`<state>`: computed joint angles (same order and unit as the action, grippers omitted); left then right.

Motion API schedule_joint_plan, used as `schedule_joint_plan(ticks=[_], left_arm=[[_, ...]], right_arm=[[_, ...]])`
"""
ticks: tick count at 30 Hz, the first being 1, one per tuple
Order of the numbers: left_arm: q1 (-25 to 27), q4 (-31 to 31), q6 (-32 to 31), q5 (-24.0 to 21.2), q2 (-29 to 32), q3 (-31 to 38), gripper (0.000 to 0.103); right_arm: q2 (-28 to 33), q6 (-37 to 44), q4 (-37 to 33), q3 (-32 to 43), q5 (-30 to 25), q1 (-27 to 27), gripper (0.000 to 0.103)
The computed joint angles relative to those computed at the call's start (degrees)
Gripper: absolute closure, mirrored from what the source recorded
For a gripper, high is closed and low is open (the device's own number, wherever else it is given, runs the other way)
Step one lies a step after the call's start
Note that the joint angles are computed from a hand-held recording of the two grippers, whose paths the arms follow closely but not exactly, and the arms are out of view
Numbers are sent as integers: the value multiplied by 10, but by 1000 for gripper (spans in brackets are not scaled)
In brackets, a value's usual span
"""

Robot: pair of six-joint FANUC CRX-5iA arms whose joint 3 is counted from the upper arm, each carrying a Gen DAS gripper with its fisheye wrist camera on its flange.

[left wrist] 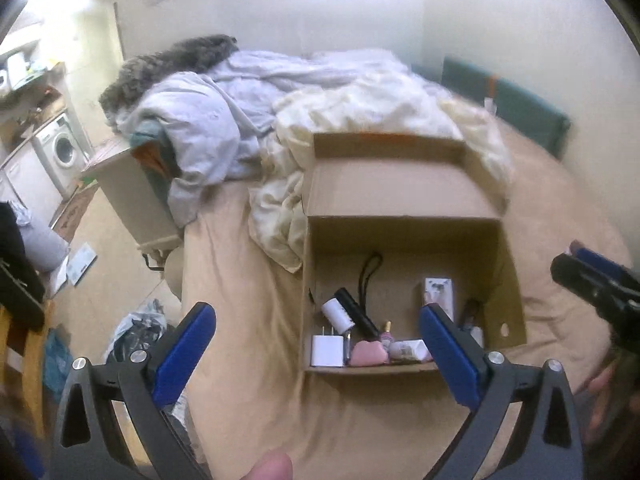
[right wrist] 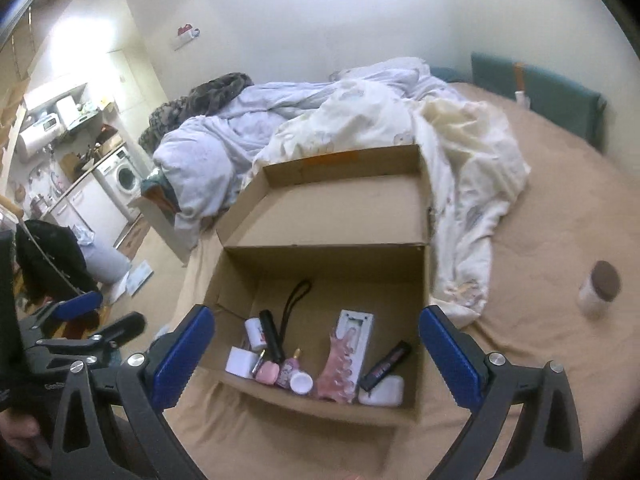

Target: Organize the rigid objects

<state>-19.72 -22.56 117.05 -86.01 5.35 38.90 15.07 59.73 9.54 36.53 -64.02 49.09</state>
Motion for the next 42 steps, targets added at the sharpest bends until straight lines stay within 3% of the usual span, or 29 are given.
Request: schedule_joint_plan(ticks=[5, 10, 15, 20, 42], left_arm=[[-1, 21, 32, 23, -46, -56, 2], [-42, -49, 69, 59, -82, -105, 2], [-60, -67, 79, 76, -90, -125, 2], [-50, -48, 79, 76, -82, -127, 2], [-46, -43, 78, 74, -76, -127, 2]], right_arm=[[-46, -26, 48, -66, 13, 26, 0], [-97, -63, 123, -169, 76, 56, 0], [-125, -101, 178, -246, 130, 67, 0], [-124, -118, 212, -260, 148, 74, 0], [-115, -111, 188, -243, 124, 70, 0]])
